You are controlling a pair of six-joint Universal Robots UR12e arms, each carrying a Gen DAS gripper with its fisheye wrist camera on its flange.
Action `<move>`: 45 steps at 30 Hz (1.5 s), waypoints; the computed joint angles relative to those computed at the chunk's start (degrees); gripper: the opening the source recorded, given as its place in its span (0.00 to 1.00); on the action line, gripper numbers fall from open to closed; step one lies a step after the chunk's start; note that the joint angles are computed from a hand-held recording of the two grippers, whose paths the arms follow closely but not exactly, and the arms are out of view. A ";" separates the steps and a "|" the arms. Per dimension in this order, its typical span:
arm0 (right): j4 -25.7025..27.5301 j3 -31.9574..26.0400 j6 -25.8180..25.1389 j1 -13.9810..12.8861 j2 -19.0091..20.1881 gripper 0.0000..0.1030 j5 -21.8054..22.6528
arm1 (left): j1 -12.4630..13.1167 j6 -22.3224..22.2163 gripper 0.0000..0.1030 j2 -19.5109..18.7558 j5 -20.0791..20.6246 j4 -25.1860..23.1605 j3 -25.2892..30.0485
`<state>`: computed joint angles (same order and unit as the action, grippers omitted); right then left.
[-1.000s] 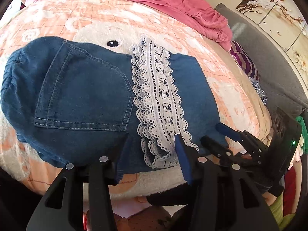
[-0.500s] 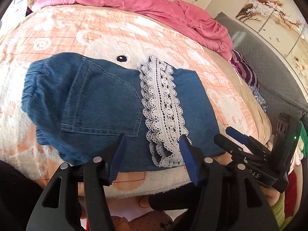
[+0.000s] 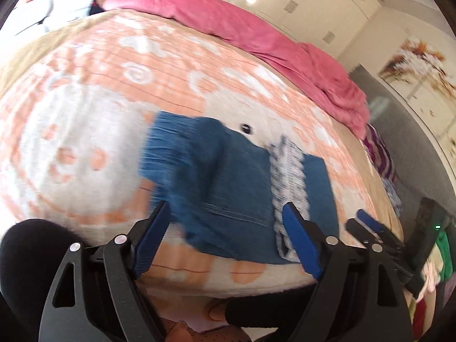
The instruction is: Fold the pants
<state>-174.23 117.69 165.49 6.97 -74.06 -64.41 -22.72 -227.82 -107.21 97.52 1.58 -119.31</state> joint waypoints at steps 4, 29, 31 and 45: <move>3.45 -3.23 -5.40 2.02 0.48 0.86 3.49 | 0.84 -0.83 0.82 0.30 -0.35 -1.54 -0.48; 45.02 -30.80 -27.90 13.77 13.74 0.86 3.41 | 4.18 -2.11 0.50 -4.94 -11.59 3.75 -0.13; 47.33 -32.40 -28.47 14.69 14.86 0.86 1.96 | 4.36 -2.15 0.49 -5.26 -12.62 5.33 -0.26; 39.76 -25.29 -21.51 7.90 12.17 0.23 20.78 | 4.60 -1.50 0.74 -5.84 -14.09 12.66 -0.97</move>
